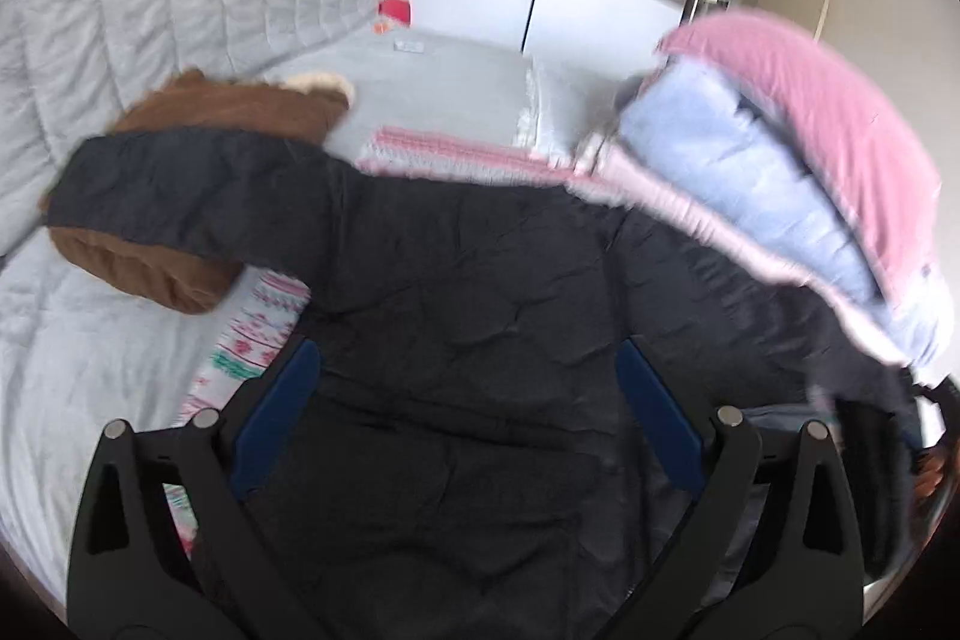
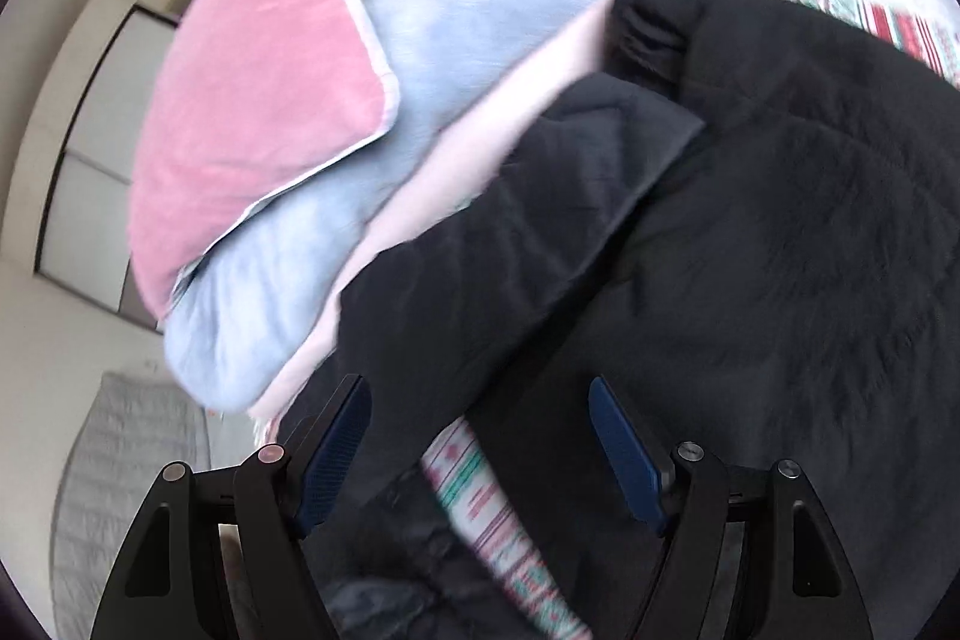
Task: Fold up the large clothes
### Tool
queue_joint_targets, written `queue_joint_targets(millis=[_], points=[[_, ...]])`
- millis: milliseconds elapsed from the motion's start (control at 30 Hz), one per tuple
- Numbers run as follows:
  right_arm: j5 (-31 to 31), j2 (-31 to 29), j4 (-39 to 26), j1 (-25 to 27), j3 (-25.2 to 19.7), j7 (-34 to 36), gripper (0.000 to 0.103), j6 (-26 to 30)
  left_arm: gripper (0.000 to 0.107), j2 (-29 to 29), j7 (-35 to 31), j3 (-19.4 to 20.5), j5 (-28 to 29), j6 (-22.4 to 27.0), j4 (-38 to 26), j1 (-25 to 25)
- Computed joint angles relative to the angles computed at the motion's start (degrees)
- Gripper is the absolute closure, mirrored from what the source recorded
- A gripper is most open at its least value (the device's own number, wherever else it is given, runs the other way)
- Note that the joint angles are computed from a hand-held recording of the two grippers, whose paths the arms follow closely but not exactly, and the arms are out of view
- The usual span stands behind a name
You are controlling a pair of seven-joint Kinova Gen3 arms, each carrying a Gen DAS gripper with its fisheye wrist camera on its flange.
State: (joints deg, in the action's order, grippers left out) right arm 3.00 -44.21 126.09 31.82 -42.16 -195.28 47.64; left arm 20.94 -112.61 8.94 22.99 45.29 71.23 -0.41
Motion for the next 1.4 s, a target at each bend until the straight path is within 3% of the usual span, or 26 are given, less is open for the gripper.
queue_joint_targets(millis=[67,167,300,400,467,567,767,867,933,1000,1167,1400], points=[[0.95,1.1,1.53,0.03,0.97,0.39,0.03,-0.05,0.009,3.83,2.46,-1.85,-2.8,2.56,-2.24,2.45],[3.59,1.58,3.21,1.81,3.48,1.91,0.03,-0.08,0.009,7.44,6.53,-0.29,-5.75,7.14,-6.67,2.26],[2.79,1.54,7.49,3.83,7.78,2.94,0.037,-4.82,0.009,6.72,5.0,-1.58,-7.31,2.71,-5.41,3.88],[4.43,2.43,9.54,5.85,8.4,2.84,0.059,-9.75,0.009,8.12,7.26,-2.82,-10.46,2.89,-6.8,5.13],[7.1,4.38,10.9,4.62,8.59,-0.03,0.091,-12.63,0.009,9.34,7.72,-2.3,-10.43,4.97,-8.56,4.56],[9.86,5.38,8.77,6.16,4.96,-2.36,0.096,-10.18,0.009,9.66,9.11,-2.76,-11.55,5.08,-9.09,4.9],[13.3,-3.77,-3.74,20.83,-5.99,7.89,0.098,3.67,0.009,10.97,11.48,-2.93,-12.71,5.81,-11.22,4.9],[14.94,-0.27,-4.64,21.05,-8.67,6.19,0.098,5.83,0.009,11.78,11.84,-2.66,-12.67,6.7,-12.44,4.68],[13.84,2.23,-3.07,20.23,-8.65,4.82,0.098,4.13,0.009,12.08,11.22,-2.19,-12.34,7.56,-13.03,4.2],[14.62,0.61,-2.98,18.81,-8.51,2.91,0.098,3.88,0.009,11.9,10.95,-2.02,-11.76,7.37,-12.96,3.7],[22.08,-4.49,-14.87,24.17,-17.47,10.88,0.098,9.42,0.009,12.35,12.54,-1.95,-9.82,7.56,-14.31,1.96],[10.16,-1.14,-26.94,40.06,-30.39,23.7,0.098,5.33,0.009,15.25,13.43,-2.93,-11.04,11.84,-19.34,1.3]])
